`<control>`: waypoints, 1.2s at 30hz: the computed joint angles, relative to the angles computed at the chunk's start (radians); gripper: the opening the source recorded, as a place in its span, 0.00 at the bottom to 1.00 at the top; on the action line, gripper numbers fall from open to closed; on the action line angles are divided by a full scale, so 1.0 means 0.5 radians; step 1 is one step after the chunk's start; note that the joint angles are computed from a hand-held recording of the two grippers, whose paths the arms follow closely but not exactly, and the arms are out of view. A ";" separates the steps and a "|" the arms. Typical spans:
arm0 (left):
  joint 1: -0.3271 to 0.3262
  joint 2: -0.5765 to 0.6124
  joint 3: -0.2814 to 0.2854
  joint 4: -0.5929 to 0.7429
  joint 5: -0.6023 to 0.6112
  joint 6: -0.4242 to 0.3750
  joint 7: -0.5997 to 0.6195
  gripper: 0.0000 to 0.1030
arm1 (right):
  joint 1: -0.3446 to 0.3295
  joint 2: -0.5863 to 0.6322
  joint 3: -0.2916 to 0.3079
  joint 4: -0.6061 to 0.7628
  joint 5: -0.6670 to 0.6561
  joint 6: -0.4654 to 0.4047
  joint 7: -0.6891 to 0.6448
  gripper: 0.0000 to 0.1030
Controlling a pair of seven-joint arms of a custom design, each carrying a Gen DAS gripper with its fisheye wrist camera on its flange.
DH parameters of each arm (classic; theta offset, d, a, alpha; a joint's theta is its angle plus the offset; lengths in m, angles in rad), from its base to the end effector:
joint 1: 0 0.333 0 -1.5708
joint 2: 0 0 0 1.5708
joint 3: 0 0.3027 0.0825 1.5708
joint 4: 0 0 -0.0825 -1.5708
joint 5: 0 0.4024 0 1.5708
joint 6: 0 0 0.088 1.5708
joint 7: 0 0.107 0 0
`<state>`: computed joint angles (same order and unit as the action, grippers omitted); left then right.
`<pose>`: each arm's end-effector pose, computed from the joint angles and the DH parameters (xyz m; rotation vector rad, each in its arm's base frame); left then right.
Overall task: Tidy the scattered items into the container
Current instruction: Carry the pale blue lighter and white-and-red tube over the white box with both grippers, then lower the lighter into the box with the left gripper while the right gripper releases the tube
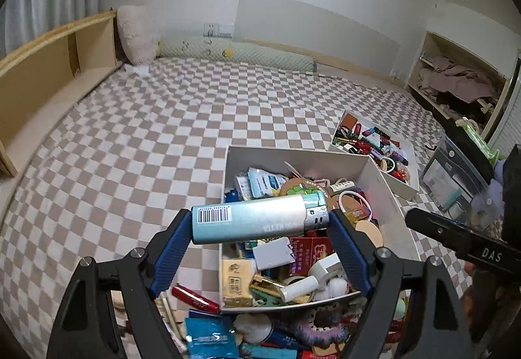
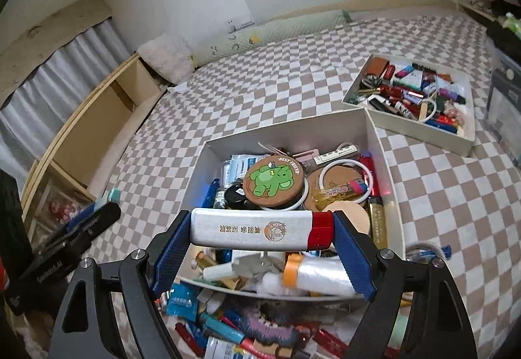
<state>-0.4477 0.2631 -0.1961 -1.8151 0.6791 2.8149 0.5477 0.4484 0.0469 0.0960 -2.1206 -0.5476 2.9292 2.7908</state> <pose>0.5330 -0.4252 0.4555 -1.6870 1.9773 -1.0089 0.5034 0.3427 0.4495 -1.5085 1.8189 -0.2919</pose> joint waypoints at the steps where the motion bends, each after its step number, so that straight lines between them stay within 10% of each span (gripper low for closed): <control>1: 0.016 0.032 -0.017 0.013 -0.047 0.019 0.029 0.81 | -0.008 0.026 -0.003 0.010 0.026 0.028 -0.015 0.82; 23: -0.054 0.192 0.062 -0.088 -0.318 0.375 -0.323 0.81 | 0.395 0.317 -0.494 -0.011 0.548 0.478 -0.283 0.82; 28: -0.210 0.184 0.237 -0.072 -0.124 0.247 -0.635 0.97 | 0.457 0.313 -0.555 -0.040 0.665 0.499 -0.399 0.82; 36: -0.150 0.191 0.192 -0.061 0.058 0.170 -0.762 0.97 | 0.427 0.328 -0.503 -0.054 0.931 0.517 -0.663 0.82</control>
